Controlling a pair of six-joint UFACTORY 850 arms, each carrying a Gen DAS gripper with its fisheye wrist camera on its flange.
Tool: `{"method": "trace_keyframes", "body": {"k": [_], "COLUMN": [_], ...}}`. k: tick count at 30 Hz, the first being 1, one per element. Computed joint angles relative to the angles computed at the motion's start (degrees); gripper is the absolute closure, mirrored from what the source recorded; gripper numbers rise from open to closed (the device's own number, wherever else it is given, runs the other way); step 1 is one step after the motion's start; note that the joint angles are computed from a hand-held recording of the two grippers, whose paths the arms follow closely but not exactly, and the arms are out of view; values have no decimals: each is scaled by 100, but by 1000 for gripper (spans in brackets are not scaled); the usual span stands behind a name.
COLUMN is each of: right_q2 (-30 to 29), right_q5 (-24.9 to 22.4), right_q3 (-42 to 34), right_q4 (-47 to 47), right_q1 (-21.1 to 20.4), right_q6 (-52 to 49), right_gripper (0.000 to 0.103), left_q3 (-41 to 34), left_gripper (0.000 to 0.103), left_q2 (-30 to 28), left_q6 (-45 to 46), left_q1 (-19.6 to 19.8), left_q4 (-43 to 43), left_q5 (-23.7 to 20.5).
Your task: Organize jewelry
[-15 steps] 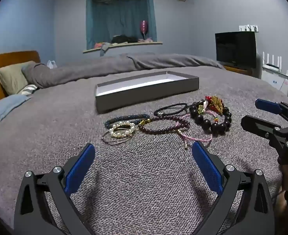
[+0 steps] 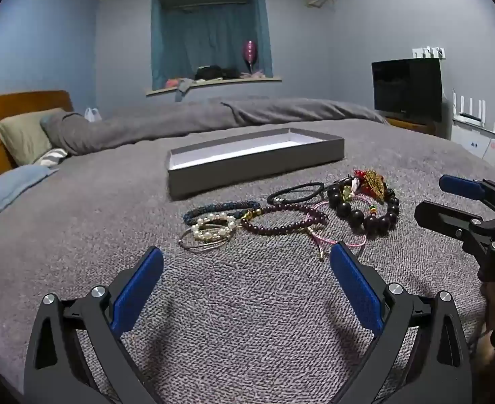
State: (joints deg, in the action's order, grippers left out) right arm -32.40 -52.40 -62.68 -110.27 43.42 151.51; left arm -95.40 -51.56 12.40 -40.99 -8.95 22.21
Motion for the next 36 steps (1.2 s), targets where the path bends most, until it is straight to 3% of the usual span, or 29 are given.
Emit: {"method": "trace_keyframes", "body": {"k": [36], "right_q2": [35], "right_q5": [-18], "right_q3": [44], "right_q4": [-45], "right_q1": [-10], "right_q6": [69], "right_gripper": [5], "left_q3": [-43], "left_gripper": [5], "left_q2": [-54], "left_q6": [-178], "left_q1": [9], "left_q4": [108], "left_q5": [-21]}}
